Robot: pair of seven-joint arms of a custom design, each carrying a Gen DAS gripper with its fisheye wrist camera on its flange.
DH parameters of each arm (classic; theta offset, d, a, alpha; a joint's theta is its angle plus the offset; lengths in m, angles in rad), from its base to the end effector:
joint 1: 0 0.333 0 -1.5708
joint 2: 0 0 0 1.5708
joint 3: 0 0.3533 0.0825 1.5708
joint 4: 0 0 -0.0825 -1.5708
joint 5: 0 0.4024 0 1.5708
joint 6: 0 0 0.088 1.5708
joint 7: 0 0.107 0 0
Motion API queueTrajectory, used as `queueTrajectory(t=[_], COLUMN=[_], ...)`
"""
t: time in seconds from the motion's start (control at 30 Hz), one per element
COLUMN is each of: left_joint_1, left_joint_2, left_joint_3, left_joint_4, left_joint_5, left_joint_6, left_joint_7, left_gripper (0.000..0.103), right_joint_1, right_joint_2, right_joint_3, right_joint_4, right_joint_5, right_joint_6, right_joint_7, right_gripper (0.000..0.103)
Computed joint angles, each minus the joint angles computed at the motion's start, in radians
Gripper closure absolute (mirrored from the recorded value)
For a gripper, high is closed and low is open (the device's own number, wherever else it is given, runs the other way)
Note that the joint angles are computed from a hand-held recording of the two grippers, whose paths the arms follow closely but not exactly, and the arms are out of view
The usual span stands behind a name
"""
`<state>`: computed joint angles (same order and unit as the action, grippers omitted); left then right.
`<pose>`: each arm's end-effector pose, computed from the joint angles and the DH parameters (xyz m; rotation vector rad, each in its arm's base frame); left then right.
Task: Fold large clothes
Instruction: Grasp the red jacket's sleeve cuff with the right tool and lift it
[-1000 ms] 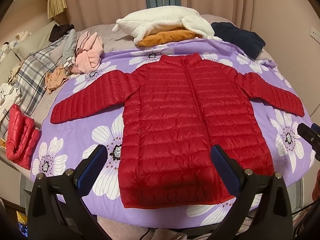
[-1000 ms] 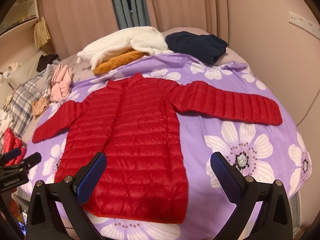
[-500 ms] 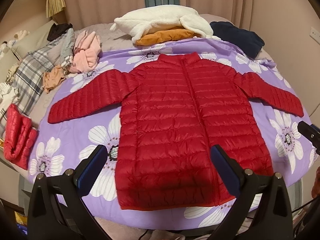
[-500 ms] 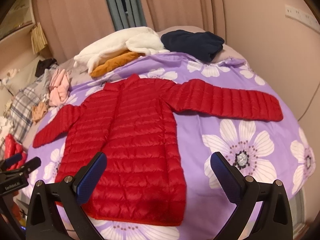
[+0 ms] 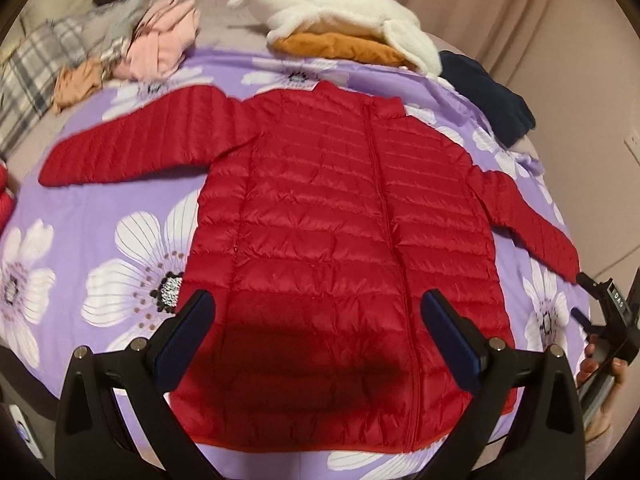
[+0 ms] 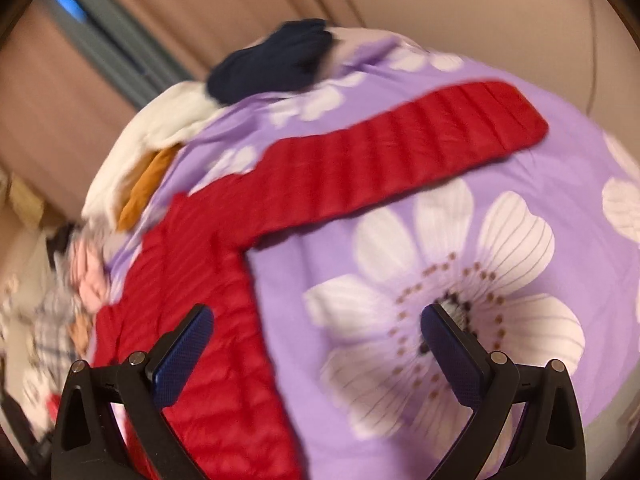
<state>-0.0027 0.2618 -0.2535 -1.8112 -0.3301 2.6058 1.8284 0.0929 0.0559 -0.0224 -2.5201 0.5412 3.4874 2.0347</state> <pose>0.6749 -0.1534 0.4878 -1.7528 2.2532 -0.8643 0.5146 -0.0251 0.3806 -0.6624 2.2110 -0.4721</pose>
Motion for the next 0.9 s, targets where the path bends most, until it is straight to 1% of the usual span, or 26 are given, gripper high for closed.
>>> queueTrajectory(t=[0.07, 0.1, 0.17, 0.2, 0.27, 0.3, 0.37, 0.47, 0.57, 0.63, 0.7, 0.77, 0.8, 0.83, 0.87, 0.9], left_joint_1=[-0.007, -0.004, 0.005, 0.012, 0.022, 0.020, 0.021, 0.026, 0.012, 0.012, 0.011, 0.013, 0.013, 0.014, 0.017, 0.017], left_joint_2=[0.020, 0.020, 0.026, 0.032, 0.041, 0.051, 0.073, 0.098, 0.125, 0.135, 0.149, 0.160, 0.166, 0.171, 0.173, 0.177], left_joint_3=[0.006, 0.003, -0.005, -0.011, -0.021, -0.020, -0.020, -0.023, -0.003, 0.000, 0.004, 0.005, 0.006, 0.007, 0.004, 0.006], left_joint_4=[0.017, 0.013, 0.013, 0.019, 0.026, 0.036, 0.063, 0.092, 0.126, 0.136, 0.152, 0.165, 0.172, 0.179, 0.181, 0.187], left_joint_5=[0.016, 0.014, -0.001, -0.015, -0.036, -0.034, -0.029, -0.022, 0.029, 0.054, 0.077, 0.094, 0.102, 0.110, 0.114, 0.121], left_joint_6=[0.002, 0.008, 0.021, 0.025, 0.035, 0.039, 0.031, 0.020, 0.008, 0.002, -0.005, -0.011, -0.016, -0.022, -0.025, -0.030], left_joint_7=[-0.027, -0.027, -0.018, -0.009, 0.003, -0.003, -0.014, -0.030, -0.088, -0.115, -0.142, -0.163, -0.175, -0.185, -0.189, -0.198], left_gripper=[0.000, 0.000, 0.000, 0.000, 0.000, 0.000, 0.000, 0.000, 0.000, 0.000, 0.000, 0.000, 0.000, 0.000, 0.000, 0.000], right_joint_1=[-0.127, -0.159, -0.192, -0.191, -0.265, -0.270, -0.331, -0.375, -0.388, -0.376, -0.380, -0.360, -0.350, -0.345, -0.353, -0.355], right_joint_2=[0.015, 0.027, 0.046, 0.051, 0.078, 0.083, 0.108, 0.142, 0.173, 0.192, 0.213, 0.229, 0.237, 0.243, 0.245, 0.245], right_joint_3=[0.021, 0.017, 0.002, -0.007, 0.005, 0.010, 0.035, 0.047, 0.040, 0.030, 0.025, 0.013, 0.005, 0.002, 0.004, 0.004], right_joint_4=[-0.027, -0.027, -0.021, -0.015, -0.001, 0.003, 0.011, 0.025, 0.036, 0.055, 0.063, 0.077, 0.086, 0.098, 0.106, 0.108], right_joint_5=[-0.294, -0.370, -0.405, -0.382, -0.478, -0.461, -0.521, -0.562, -0.560, -0.531, -0.506, -0.447, -0.416, -0.395, -0.390, -0.380], right_joint_6=[0.016, 0.025, 0.028, 0.011, 0.017, 0.013, 0.046, 0.083, 0.150, 0.169, 0.216, 0.233, 0.237, 0.225, 0.198, 0.178], right_joint_7=[0.287, 0.361, 0.406, 0.404, 0.509, 0.507, 0.578, 0.646, 0.680, 0.685, 0.711, 0.715, 0.711, 0.711, 0.722, 0.723], right_gripper=[0.001, 0.001, 0.001, 0.001, 0.001, 0.001, 0.001, 0.001, 0.001, 0.001, 0.001, 0.009, 0.021, 0.040, 0.049, 0.064])
